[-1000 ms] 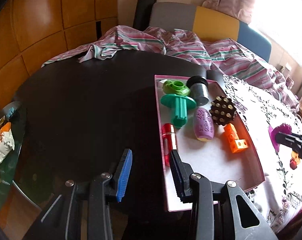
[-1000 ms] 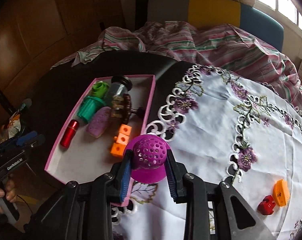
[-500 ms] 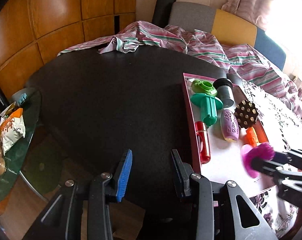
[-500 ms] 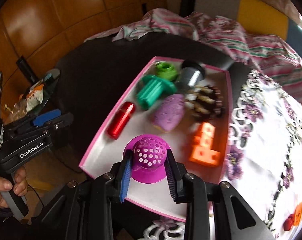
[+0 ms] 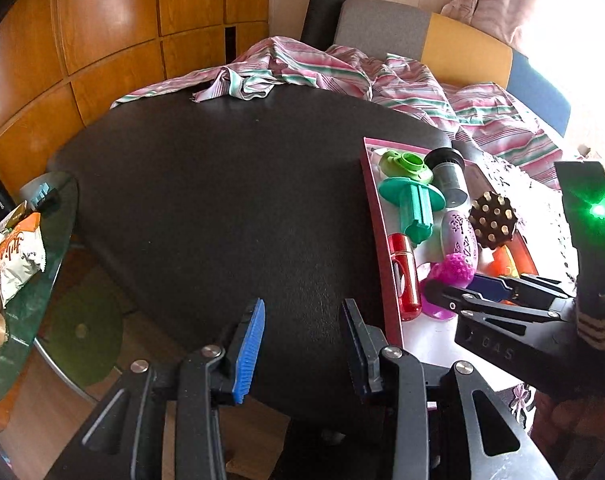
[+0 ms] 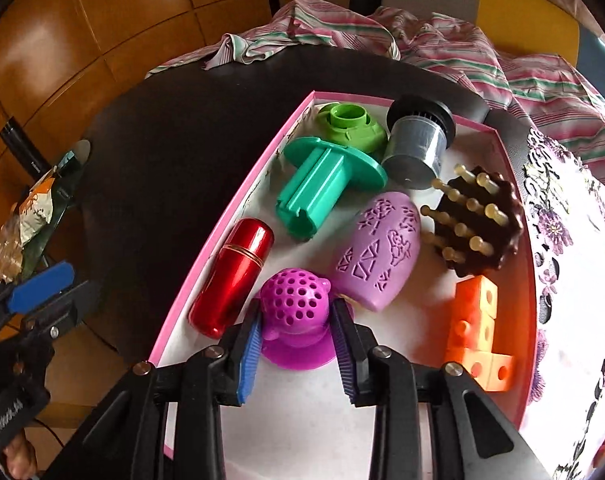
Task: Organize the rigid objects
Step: 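Carry the magenta suction-cup toy into the tray and release it with the right tool, then move both tools from the tray back to the tablecloth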
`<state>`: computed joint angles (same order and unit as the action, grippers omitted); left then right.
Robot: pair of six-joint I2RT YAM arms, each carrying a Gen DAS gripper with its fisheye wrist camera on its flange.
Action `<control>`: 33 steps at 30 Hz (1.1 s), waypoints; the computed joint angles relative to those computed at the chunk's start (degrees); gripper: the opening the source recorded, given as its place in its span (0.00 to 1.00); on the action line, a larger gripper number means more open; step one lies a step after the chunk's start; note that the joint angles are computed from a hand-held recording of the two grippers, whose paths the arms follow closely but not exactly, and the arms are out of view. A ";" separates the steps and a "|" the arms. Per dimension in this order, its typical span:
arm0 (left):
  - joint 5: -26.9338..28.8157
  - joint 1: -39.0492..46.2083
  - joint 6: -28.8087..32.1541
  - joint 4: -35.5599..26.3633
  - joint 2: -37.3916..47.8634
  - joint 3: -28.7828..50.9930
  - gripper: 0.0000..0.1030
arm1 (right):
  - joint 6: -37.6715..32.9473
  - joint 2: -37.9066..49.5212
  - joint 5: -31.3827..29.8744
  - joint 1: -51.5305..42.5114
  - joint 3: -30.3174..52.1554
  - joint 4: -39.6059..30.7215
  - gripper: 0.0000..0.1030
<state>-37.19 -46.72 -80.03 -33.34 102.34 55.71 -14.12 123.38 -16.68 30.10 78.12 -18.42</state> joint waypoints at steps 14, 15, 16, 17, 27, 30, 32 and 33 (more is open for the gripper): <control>-0.44 -0.36 -1.50 -0.92 -0.67 -0.42 0.39 | 1.26 -1.77 -2.54 -1.51 -1.80 -0.13 0.38; -0.56 -0.40 -1.68 -1.11 -0.72 -0.39 0.42 | 0.92 -2.39 -2.37 -1.73 -2.59 0.29 0.38; -0.78 -0.59 -1.95 -1.36 -0.85 -0.41 0.42 | 0.75 -2.83 -2.26 -1.80 -3.15 0.60 0.38; -0.99 -0.75 -2.00 -1.58 -0.91 -0.31 0.42 | 0.54 -2.91 -2.21 -1.97 -3.03 0.51 0.38; -2.30 -1.90 -1.80 -3.70 -0.63 1.40 0.42 | -1.12 -7.63 -2.99 -3.92 -7.38 1.92 0.38; -2.60 -2.30 -1.58 -4.42 -0.13 2.28 0.42 | -1.23 -8.14 -3.25 -4.22 -7.87 2.22 0.38; -2.88 -2.63 -1.52 -4.40 -0.18 2.46 0.42 | -1.30 -8.67 -3.53 -4.71 -8.41 2.52 0.38; -3.08 -2.76 -1.24 -4.49 -0.13 2.72 0.43 | -1.10 -8.99 -3.59 -4.82 -8.79 2.87 0.38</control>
<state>-40.27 -49.47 -81.27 -37.83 102.20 58.43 -15.22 114.38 -20.27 25.28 69.34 -15.55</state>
